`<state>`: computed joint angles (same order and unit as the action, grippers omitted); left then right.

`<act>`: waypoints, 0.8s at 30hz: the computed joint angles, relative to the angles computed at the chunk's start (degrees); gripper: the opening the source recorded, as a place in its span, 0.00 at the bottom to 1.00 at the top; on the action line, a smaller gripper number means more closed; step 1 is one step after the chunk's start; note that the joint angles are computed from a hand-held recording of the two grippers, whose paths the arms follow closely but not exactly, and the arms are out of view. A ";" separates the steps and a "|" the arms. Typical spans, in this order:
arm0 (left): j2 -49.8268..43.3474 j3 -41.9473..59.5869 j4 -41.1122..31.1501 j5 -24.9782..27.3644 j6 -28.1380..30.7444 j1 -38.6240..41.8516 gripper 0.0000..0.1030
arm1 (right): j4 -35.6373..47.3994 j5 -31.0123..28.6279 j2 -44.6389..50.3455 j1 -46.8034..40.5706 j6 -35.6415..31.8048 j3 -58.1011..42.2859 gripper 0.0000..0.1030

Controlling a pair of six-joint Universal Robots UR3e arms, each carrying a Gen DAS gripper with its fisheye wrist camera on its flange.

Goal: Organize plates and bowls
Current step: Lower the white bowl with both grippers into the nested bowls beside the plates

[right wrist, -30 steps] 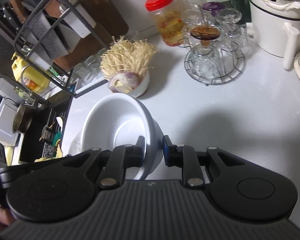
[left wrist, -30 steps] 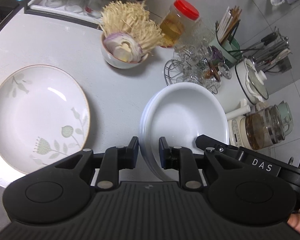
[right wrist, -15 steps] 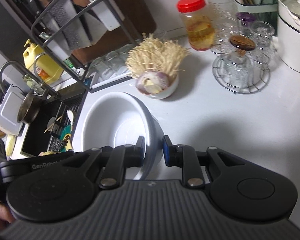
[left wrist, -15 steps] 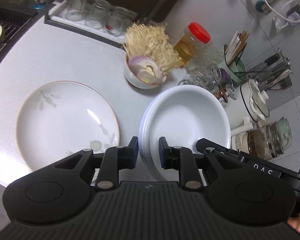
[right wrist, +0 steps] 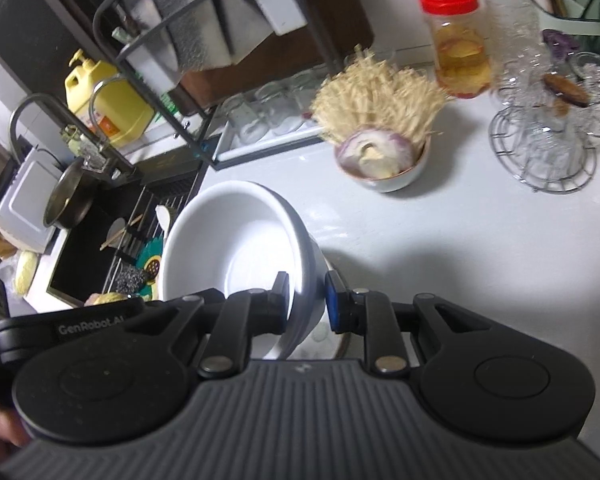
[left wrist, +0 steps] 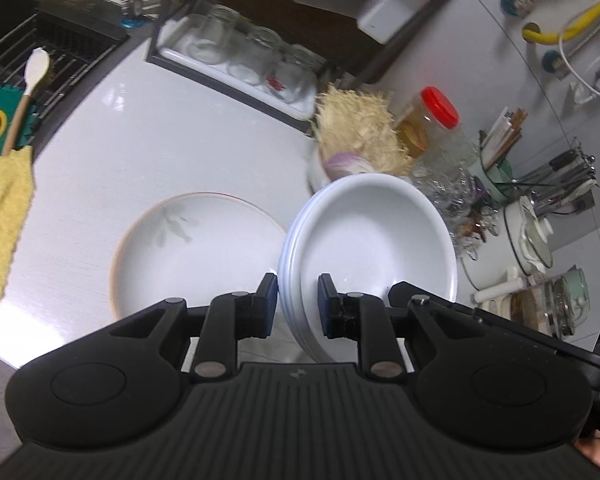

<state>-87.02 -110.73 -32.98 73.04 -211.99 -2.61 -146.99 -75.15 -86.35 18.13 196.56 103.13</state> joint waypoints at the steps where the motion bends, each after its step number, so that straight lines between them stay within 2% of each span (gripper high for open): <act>1: 0.48 -1.28 0.41 -0.30 0.49 0.88 0.23 | -0.27 -0.35 1.13 0.80 0.36 -0.61 0.21; 10: 0.22 -7.92 1.32 -4.47 6.43 8.03 0.23 | -1.13 -3.50 10.61 6.10 3.90 -5.86 0.21; 16: -2.25 -9.07 1.90 -4.20 10.66 9.53 0.23 | -3.40 -4.80 15.49 8.21 6.93 -6.44 0.21; 24: -4.97 -8.94 2.90 -4.76 12.75 10.27 0.23 | -2.69 -5.77 18.35 9.08 7.98 -8.34 0.21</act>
<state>-91.99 -119.68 -30.07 68.28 -199.24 7.66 -149.68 -80.91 -68.00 27.21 204.54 94.79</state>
